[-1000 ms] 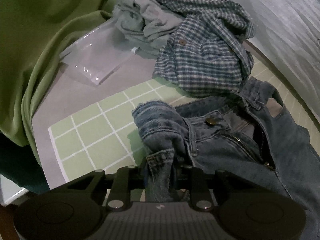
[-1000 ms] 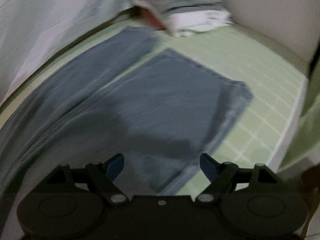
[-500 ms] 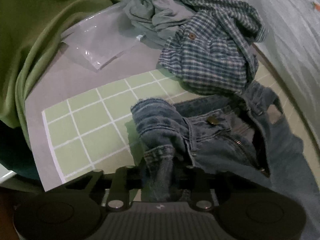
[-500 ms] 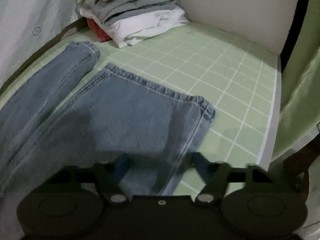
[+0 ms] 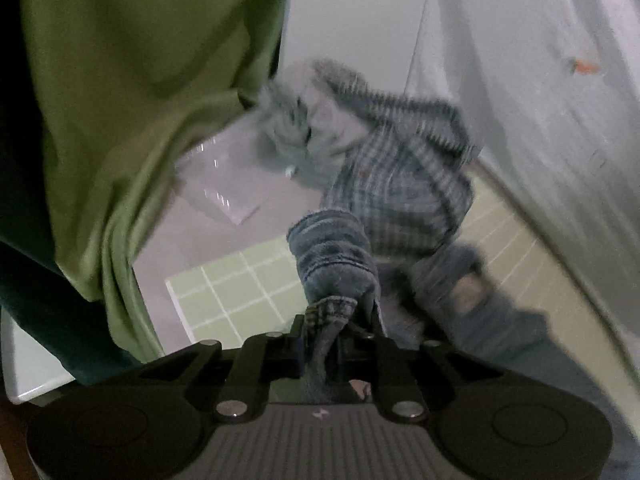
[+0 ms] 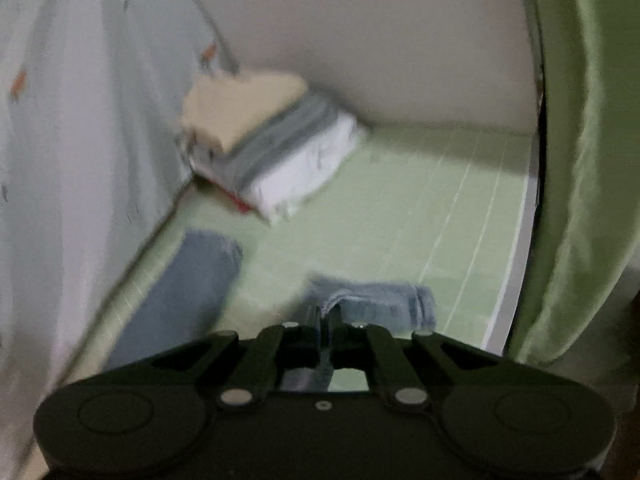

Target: Fold clothes

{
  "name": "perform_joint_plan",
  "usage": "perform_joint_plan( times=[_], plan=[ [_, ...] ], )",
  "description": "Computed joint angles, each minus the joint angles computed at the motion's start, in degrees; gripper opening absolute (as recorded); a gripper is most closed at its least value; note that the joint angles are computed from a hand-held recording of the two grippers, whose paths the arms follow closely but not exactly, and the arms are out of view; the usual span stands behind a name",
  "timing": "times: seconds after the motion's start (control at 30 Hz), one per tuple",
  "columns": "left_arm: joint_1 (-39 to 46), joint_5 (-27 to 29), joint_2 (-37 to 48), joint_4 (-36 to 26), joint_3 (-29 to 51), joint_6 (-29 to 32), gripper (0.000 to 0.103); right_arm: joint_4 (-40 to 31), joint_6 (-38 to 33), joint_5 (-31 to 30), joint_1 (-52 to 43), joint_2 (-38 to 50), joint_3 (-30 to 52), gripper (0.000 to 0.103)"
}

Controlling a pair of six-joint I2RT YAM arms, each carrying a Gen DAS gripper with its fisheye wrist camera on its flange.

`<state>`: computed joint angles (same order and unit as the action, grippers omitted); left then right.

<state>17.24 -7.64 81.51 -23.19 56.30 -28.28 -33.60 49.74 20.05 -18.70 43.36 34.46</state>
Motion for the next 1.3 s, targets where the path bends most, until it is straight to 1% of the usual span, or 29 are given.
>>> perform_joint_plan(
  times=[0.07,0.1,0.17,0.23,0.33,0.37,0.47,0.53,0.63,0.77,0.9,1.03,1.17,1.23,1.27,1.3],
  plan=[
    [-0.7,-0.2,-3.5,-2.4,1.4,-1.5,0.015,-1.9,-0.2,-0.8,-1.4,-2.5,2.8,0.003],
    [-1.6,-0.8,-3.0,-1.4,1.7,-1.8,0.015,-2.1,-0.6,-1.4,-2.1,-3.0,4.1,0.003],
    [-3.3,-1.8,-1.5,0.8,2.5,-2.2,0.015,0.3,-3.6,-1.6,-2.7,-2.3,5.6,0.003],
    [-5.0,-2.8,-0.1,2.9,3.3,-2.5,0.014,4.9,-7.3,-1.7,-3.3,0.3,5.3,0.003],
    [-6.2,-2.5,4.7,3.0,6.6,-7.0,0.013,12.2,-9.3,-5.9,-6.0,9.1,5.3,0.003],
    [-6.9,-2.5,5.0,3.7,6.9,-8.0,0.014,14.2,-9.6,-6.6,-6.1,11.6,5.9,0.003],
    [-9.3,-5.6,7.2,4.8,9.0,-7.6,0.014,19.4,-11.3,-6.1,-4.5,16.7,8.5,0.003],
    [-9.5,-5.8,9.6,4.5,11.0,-8.6,0.014,22.4,-12.7,-5.3,-3.7,21.1,10.8,0.003],
    [-9.7,-5.8,13.4,4.2,14.5,-10.3,0.014,26.3,-12.9,-6.7,-3.8,28.8,15.3,0.003],
    [-11.3,-7.6,18.9,3.5,19.9,-10.8,0.014,29.4,-15.2,-6.0,-2.0,39.0,22.7,0.003],
    [-12.3,-8.8,26.1,1.9,27.4,-12.2,0.014,30.1,-16.5,-5.0,-0.2,49.8,32.2,0.003],
    [-13.0,-10.2,35.3,-1.4,38.1,-13.3,0.014,27.5,-16.6,-3.4,1.6,61.4,43.8,0.003],
    [-13.1,-11.3,46.1,-7.2,51.5,-16.3,0.014,19.8,-16.4,-1.9,3.4,76.8,61.7,0.003],
    [-13.4,-12.3,52.0,-10.3,58.9,-17.5,0.014,15.2,-17.3,-1.5,4.5,85.6,73.0,0.003],
    [-13.7,-13.2,55.7,-13.2,63.8,-18.6,0.017,13.4,-17.9,-1.7,4.9,90.1,78.8,0.004],
    [-13.9,-14.1,60.3,-18.1,70.6,-19.7,0.019,12.6,-19.3,-3.2,5.0,94.2,83.8,0.005]
  ],
)
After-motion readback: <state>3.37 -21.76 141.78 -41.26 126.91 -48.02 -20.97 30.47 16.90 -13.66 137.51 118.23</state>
